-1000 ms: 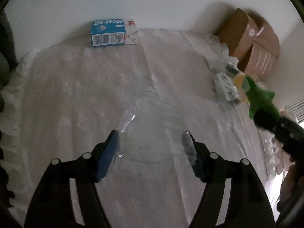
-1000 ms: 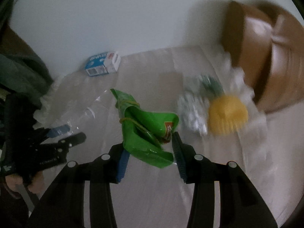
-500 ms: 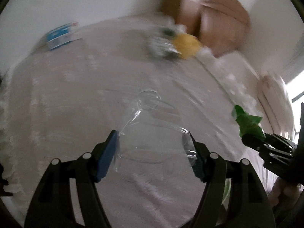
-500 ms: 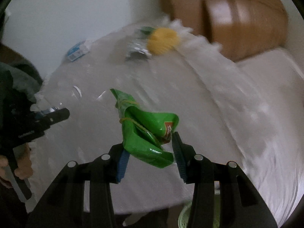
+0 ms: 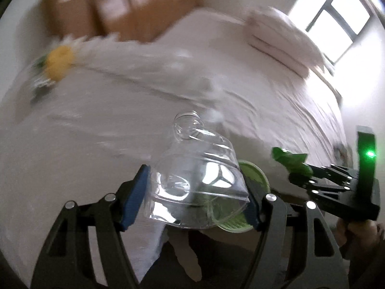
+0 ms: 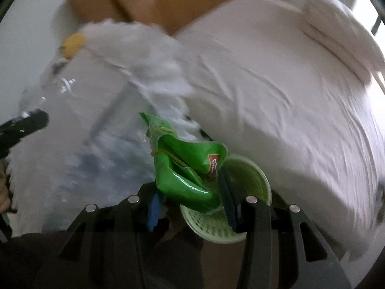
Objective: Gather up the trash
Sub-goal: 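Carry the bottle and green bag over the wastebasket and open both grippers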
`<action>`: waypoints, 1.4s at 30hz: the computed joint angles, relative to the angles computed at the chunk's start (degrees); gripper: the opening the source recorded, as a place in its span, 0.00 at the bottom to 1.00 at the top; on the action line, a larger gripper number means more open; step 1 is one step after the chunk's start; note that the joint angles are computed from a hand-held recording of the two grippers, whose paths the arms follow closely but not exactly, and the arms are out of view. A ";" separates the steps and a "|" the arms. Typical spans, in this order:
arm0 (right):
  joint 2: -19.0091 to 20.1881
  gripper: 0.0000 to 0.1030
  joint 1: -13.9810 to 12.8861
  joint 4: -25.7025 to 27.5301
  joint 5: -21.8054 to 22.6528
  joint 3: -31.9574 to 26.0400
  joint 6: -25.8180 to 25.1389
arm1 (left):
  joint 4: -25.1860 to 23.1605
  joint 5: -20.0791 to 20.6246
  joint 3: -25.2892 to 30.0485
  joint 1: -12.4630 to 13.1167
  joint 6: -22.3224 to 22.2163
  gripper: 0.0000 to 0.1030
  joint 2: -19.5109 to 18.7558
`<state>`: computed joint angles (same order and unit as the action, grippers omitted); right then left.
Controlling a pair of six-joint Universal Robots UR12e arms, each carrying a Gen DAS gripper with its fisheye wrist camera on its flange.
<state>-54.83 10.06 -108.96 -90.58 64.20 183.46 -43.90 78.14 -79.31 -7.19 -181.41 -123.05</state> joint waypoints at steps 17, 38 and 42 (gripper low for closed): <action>-6.78 0.43 -5.18 -2.80 -2.08 12.13 9.74 | -19.13 -3.15 12.23 -7.65 20.49 0.66 -8.90; -5.31 0.76 -4.41 0.94 -2.48 11.58 10.43 | -8.36 6.34 6.87 -5.36 7.75 0.92 -4.23; -4.58 0.93 -3.76 0.85 -3.99 10.89 11.64 | -8.51 5.85 6.00 -4.26 4.56 0.92 -3.63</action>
